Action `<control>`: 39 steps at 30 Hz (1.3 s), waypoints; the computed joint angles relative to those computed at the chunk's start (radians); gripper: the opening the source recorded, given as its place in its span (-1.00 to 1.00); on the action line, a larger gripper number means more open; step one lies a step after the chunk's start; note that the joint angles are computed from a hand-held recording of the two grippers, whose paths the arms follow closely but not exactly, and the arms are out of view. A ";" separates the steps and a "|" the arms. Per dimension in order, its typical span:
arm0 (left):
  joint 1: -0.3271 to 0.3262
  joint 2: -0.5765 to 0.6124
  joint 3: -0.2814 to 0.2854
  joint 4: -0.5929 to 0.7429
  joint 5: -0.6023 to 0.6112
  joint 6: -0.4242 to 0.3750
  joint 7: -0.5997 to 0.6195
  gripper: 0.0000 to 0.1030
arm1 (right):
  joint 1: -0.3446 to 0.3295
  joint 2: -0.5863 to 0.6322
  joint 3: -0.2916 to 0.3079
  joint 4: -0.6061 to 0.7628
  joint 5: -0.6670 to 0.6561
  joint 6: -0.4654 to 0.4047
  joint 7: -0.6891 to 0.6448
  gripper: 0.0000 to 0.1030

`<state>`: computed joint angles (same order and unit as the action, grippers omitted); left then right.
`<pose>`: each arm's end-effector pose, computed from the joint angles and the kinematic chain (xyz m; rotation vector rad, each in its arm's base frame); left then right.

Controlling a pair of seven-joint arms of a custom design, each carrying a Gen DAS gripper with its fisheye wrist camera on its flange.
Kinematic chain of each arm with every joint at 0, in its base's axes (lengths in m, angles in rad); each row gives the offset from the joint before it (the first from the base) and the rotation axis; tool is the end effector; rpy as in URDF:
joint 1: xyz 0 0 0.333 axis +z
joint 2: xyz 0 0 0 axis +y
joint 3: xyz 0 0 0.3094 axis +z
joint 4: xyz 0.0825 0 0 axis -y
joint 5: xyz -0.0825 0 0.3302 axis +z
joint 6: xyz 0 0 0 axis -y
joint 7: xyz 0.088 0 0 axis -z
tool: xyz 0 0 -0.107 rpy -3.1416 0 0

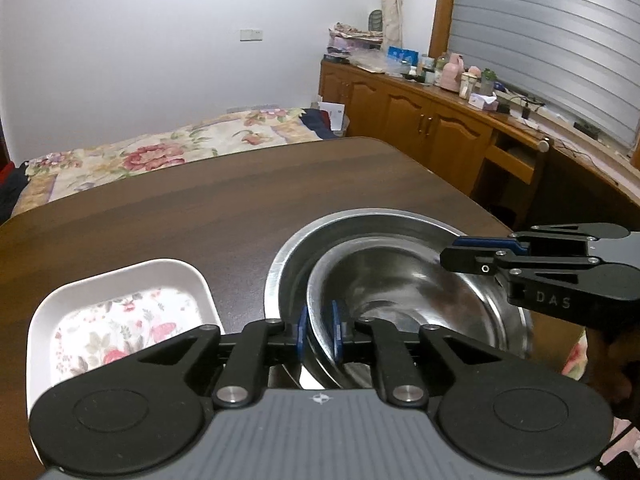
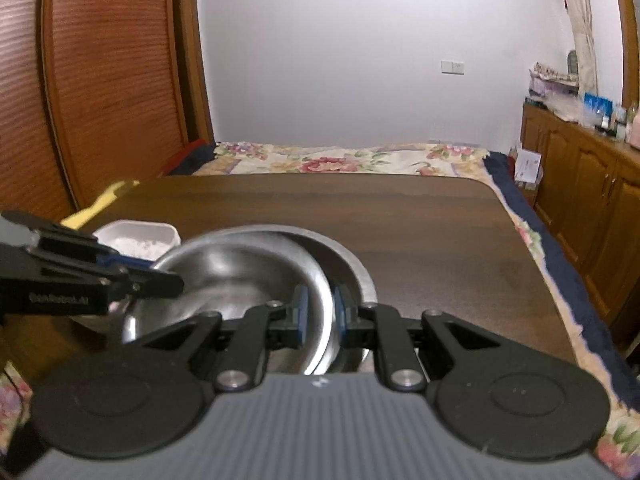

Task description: Organize plates and bowls

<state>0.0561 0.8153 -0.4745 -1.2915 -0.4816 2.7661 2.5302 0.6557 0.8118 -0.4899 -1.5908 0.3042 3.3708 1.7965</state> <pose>0.7198 -0.1678 0.3857 -1.0713 2.3653 -1.1914 0.6748 0.1852 0.3600 -1.4968 1.5877 -0.8762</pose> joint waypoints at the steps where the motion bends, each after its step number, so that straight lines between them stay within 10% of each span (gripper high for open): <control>1: 0.002 0.002 -0.005 -0.003 -0.003 0.008 0.005 -0.74 | -0.026 -0.006 0.032 0.001 -0.010 0.007 -0.003 -0.69; 16: 0.087 -0.041 -0.114 -0.112 -0.087 0.091 0.077 -0.75 | -0.069 -0.044 0.117 -0.044 0.057 0.107 -0.083 -0.69; 25: 0.217 -0.051 -0.314 -0.229 -0.230 0.265 0.274 0.16 | -0.051 -0.053 0.141 -0.069 0.160 0.201 -0.202 -0.65; 27: 0.257 -0.034 -0.376 -0.254 -0.241 0.318 0.310 0.50 | -0.013 -0.035 0.106 -0.061 0.221 0.212 -0.241 -0.33; 30: 0.300 0.000 -0.451 -0.288 -0.223 0.406 0.336 0.53 | -0.011 -0.016 0.115 -0.056 0.260 0.268 -0.278 0.12; 39: 0.293 0.020 -0.421 -0.312 -0.134 0.432 0.214 0.25 | -0.080 0.044 0.207 0.011 0.328 0.320 -0.362 0.18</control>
<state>0.3492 0.8355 -0.8951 -1.6037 -0.6161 3.1977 2.7443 0.5752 0.8562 -0.2826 -1.5803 0.6324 3.6904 1.4344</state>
